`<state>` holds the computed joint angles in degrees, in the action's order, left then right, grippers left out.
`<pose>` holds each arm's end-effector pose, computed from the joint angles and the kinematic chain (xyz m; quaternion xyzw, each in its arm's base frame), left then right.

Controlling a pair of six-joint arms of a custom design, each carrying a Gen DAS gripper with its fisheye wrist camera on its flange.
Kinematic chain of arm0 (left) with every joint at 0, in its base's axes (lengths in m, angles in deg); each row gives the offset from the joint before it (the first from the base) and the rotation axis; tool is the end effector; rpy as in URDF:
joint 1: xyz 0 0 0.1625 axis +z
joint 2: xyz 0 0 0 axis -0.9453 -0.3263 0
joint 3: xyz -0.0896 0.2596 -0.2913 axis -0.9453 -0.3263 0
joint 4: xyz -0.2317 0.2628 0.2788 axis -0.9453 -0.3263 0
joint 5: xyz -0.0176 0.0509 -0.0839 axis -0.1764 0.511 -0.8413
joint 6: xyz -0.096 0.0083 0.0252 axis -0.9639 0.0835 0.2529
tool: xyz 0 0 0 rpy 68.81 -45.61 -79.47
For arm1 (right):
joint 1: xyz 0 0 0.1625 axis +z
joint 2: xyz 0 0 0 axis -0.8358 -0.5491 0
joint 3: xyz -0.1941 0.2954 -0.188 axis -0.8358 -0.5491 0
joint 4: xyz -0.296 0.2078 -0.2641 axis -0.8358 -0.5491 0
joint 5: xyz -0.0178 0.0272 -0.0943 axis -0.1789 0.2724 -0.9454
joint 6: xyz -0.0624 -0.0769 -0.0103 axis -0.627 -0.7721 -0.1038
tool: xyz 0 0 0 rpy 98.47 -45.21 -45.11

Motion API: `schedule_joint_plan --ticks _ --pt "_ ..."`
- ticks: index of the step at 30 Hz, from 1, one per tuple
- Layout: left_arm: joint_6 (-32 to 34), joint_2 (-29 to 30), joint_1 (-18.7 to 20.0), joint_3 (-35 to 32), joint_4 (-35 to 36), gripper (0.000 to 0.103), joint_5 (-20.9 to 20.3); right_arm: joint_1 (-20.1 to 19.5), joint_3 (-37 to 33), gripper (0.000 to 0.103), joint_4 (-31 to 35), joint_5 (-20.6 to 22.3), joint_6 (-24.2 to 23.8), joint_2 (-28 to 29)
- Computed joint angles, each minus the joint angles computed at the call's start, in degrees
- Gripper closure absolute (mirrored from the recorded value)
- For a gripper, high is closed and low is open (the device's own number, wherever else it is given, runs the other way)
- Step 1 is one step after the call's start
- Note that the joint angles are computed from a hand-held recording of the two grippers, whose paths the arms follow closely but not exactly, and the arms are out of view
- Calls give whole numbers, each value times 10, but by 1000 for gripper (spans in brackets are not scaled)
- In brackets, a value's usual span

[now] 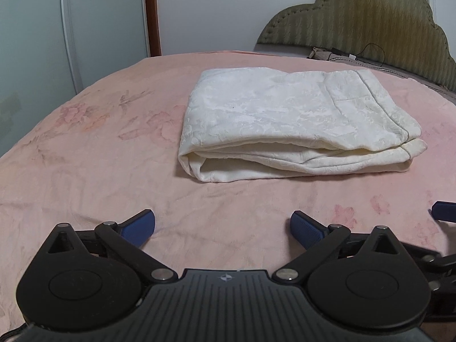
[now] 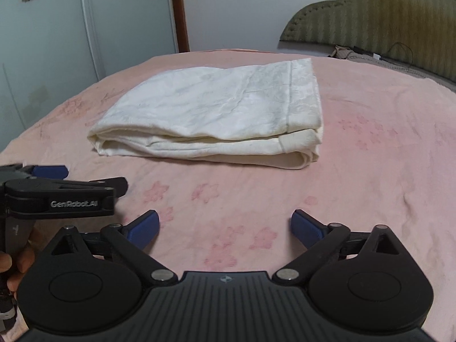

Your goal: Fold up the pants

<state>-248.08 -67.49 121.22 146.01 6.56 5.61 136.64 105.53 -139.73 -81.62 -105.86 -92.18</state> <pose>-0.2597 -0.6509 -0.0617 0.2058 0.8222 -0.3924 0.3572 0.0129 -0.5891 0.2147 0.2048 -0.8588 0.3810 0.2746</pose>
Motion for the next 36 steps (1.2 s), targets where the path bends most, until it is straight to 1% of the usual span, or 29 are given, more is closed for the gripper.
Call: schedule_joint_plan --ticks 3,8,12,16,33,36 --pt "-8 0 1 -1 5 0 2 10 -8 0 -9 -26 4 14" --pt "-12 -1 1 0 6 0 3 11 -13 0 -26 -28 1 25" --pt "-11 -1 1 0 6 0 3 15 -27 0 -10 -38 15 29" --pt "-14 -1 1 -1 7 0 4 8 -22 0 -38 -24 -4 37" --pt "-14 -1 1 0 6 0 3 6 -20 0 -42 -16 -2 37" --pt "-19 1 0 -1 7 0 0 8 -20 0 -53 -23 -3 40"
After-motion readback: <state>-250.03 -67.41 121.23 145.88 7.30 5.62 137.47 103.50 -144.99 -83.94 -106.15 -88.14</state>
